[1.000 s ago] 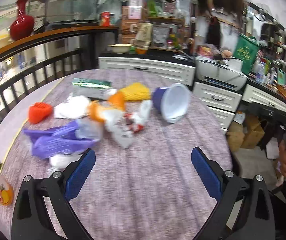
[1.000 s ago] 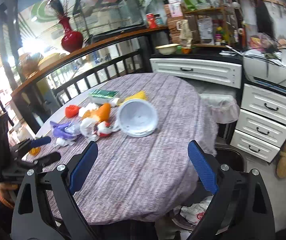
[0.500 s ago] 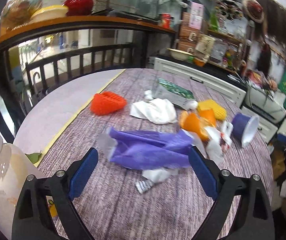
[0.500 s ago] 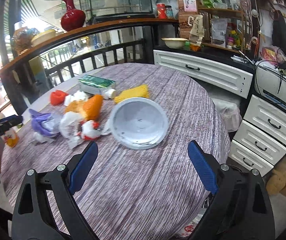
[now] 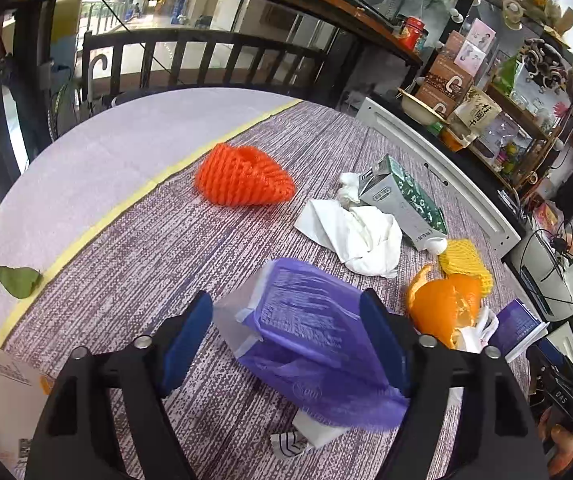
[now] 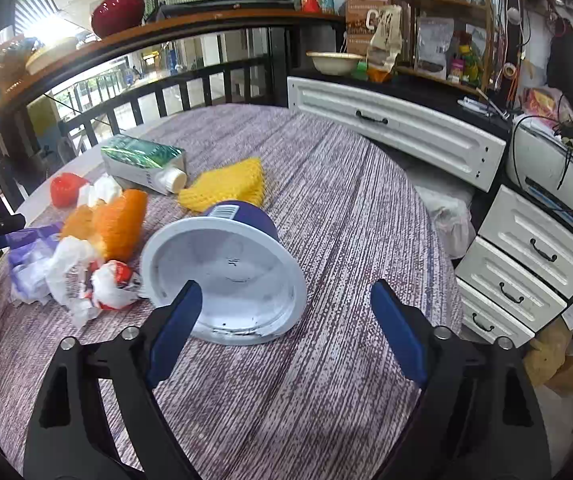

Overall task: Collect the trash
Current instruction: 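Grasp the white cup with the right gripper while the left grasps the purple bag, then carry the cup and purple bag with both grippers over the bin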

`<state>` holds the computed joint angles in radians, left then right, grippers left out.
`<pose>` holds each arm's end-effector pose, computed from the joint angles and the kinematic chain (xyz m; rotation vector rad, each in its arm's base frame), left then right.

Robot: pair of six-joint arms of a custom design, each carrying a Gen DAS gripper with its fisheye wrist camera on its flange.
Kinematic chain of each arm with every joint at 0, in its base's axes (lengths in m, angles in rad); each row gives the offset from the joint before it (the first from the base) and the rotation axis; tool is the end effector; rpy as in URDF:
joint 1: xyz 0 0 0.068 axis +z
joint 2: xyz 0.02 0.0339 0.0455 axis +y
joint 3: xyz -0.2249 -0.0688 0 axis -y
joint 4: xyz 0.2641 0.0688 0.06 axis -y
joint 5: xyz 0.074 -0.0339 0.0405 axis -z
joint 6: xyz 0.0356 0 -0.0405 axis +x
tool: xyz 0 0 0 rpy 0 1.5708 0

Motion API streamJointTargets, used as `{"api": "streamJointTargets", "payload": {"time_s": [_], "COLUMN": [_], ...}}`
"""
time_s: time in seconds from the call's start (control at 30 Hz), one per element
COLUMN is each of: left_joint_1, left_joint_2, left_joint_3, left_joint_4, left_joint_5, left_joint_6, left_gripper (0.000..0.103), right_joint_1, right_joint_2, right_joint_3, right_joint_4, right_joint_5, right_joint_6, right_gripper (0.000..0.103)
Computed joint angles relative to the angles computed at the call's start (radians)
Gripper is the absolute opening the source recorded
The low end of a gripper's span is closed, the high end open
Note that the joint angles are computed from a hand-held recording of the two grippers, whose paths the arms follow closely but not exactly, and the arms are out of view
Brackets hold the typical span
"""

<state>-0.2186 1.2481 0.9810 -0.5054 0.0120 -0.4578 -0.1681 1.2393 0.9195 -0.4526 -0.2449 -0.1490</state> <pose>0.2906 -0.0650 0.2385 -0.2768 2.3536 -0.3451 0.2914 -0.0407 0.2243 -0.0981 2.3158 0.1271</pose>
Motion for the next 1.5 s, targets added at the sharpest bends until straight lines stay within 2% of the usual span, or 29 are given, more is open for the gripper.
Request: {"api": "streamJointTargets", "payload": {"time_s": [0.07,0.1,0.17,0.2,0.23,0.33,0.47,0.67,1.07,1.33,1.5], "left_joint_1": [0.000,-0.001,0.003,0.010,0.014,0.019,0.014,0.006,-0.092,-0.210,-0.305], "left_joint_2": [0.011,0.014,0.032,0.037,0.037,0.022,0.000,-0.070,-0.235,-0.299,-0.316], "left_joint_3": [0.000,-0.001,0.006,0.004,0.000,-0.011,-0.017,-0.038,-0.033,-0.015,-0.020], "left_joint_4": [0.001,0.000,-0.002,0.001,0.005,0.013,0.023,0.041,0.034,0.033,0.058], "left_joint_5": [0.007,0.000,0.003,0.018,0.024,0.022,0.010,0.024,-0.046,-0.118,-0.163], "left_joint_6": [0.000,-0.001,-0.006,-0.007,-0.015,-0.036,-0.046,-0.070,-0.055,-0.041,-0.036], "left_gripper": [0.062,0.052,0.038,0.035,0.033,0.025,0.024,0.023,0.021,0.021,0.021], "right_joint_1": [0.001,0.002,0.004,0.006,0.006,0.000,-0.004,-0.022,-0.107,-0.194,-0.318], "right_joint_2": [0.063,0.085,0.114,0.123,0.133,0.129,0.098,0.036,-0.119,-0.267,-0.355], "right_joint_3": [0.032,0.041,0.051,0.053,0.056,0.050,0.045,0.017,-0.053,-0.100,-0.111], "right_joint_4": [0.000,0.001,0.001,-0.002,-0.008,-0.006,-0.016,-0.024,-0.059,-0.127,-0.212], "right_joint_5": [-0.002,-0.002,-0.006,-0.007,-0.010,-0.031,-0.055,-0.077,-0.168,-0.245,-0.348], "right_joint_6": [0.001,-0.002,-0.006,-0.004,0.000,0.029,0.035,0.050,0.037,-0.029,-0.095], "right_gripper": [0.070,0.067,0.045,0.038,0.027,0.021,0.011,0.008,0.008,0.008,0.008]}}
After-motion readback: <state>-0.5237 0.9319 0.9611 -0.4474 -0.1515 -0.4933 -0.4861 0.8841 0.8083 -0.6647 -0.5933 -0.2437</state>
